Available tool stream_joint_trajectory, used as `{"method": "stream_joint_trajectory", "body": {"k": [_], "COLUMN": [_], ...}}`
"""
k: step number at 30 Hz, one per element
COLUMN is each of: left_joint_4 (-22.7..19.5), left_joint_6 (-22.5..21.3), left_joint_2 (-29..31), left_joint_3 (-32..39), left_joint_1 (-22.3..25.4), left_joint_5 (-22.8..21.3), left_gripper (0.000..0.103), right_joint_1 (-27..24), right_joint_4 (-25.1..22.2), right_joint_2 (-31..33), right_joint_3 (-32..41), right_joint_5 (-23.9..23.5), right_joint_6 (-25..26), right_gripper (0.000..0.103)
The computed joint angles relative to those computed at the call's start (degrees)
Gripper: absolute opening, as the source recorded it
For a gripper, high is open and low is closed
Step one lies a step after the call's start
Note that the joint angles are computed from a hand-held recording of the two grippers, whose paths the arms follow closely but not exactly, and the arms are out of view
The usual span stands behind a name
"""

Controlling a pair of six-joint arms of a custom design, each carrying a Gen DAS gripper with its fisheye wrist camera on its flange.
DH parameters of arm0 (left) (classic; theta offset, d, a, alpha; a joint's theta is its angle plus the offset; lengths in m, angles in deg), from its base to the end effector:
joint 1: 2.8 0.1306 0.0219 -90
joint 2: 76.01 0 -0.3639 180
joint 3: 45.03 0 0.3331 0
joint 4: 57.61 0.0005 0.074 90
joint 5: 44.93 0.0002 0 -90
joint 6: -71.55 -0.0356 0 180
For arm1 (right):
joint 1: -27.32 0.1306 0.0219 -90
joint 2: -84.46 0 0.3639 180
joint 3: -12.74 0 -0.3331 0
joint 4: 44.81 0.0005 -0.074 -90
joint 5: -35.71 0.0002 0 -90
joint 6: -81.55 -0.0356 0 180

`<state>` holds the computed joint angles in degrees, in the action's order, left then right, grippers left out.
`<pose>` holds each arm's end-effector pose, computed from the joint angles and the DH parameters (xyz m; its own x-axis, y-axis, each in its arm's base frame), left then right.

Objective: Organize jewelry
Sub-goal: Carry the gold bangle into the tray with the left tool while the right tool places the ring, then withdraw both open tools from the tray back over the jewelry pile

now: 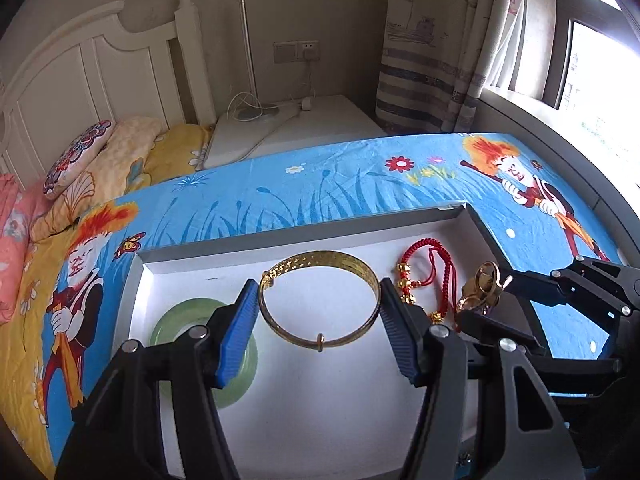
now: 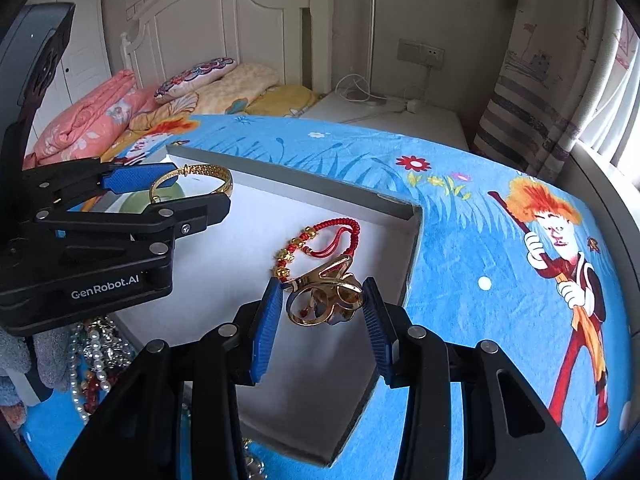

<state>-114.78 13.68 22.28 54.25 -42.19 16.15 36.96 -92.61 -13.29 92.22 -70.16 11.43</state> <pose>0.3706 -0.2827 0.4090 -0.7285 -0.0041 -0.6850 -0.0473 0.9979 0.0442 0.3673 0.0718 0.3913 -0.6031 -0.4342 -0.6691 -0.5714 0.8205 -0.0173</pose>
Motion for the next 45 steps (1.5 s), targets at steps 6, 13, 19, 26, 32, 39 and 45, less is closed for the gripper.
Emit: {"method": "stream_joint_trajectory", "body": {"k": [6, 13, 19, 26, 32, 39, 45], "left_joint_4": [-0.19, 1.21, 2.24, 2.04, 2.88, -1.52, -6.98], "left_joint_6": [1.83, 0.78, 1.56, 2.22, 5.12, 12.00, 19.14], "left_joint_2": [1.36, -1.71, -3.82, -5.50, -10.51, -17.35, -20.62], "left_joint_3": [-0.03, -3.42, -5.32, -6.42, -11.49, -17.78, -20.60], "left_joint_1": [0.69, -1.18, -2.30, -3.49, -6.02, -12.34, -17.62], "left_joint_5": [-0.87, -4.70, -5.68, -7.79, -10.18, -16.20, -17.19], "left_gripper": [0.074, 0.088, 0.090, 0.090, 0.093, 0.099, 0.100], "right_joint_1": [-0.58, -4.57, -5.69, -5.33, -4.99, -4.81, -5.38], "right_joint_4": [0.20, 1.78, 1.97, 2.22, 1.58, 2.67, 1.87], "right_joint_2": [2.00, -1.86, -3.79, -4.74, -6.82, -13.30, -18.90], "right_joint_3": [1.53, -1.35, -1.93, -3.10, -4.94, -9.91, -14.05], "right_joint_5": [-1.11, -8.97, -11.28, -11.09, -10.10, -7.26, -6.31], "right_joint_6": [-1.57, -3.82, -4.92, -4.55, -4.46, -5.96, -7.31], "right_gripper": [0.055, 0.062, 0.063, 0.068, 0.076, 0.084, 0.085]}}
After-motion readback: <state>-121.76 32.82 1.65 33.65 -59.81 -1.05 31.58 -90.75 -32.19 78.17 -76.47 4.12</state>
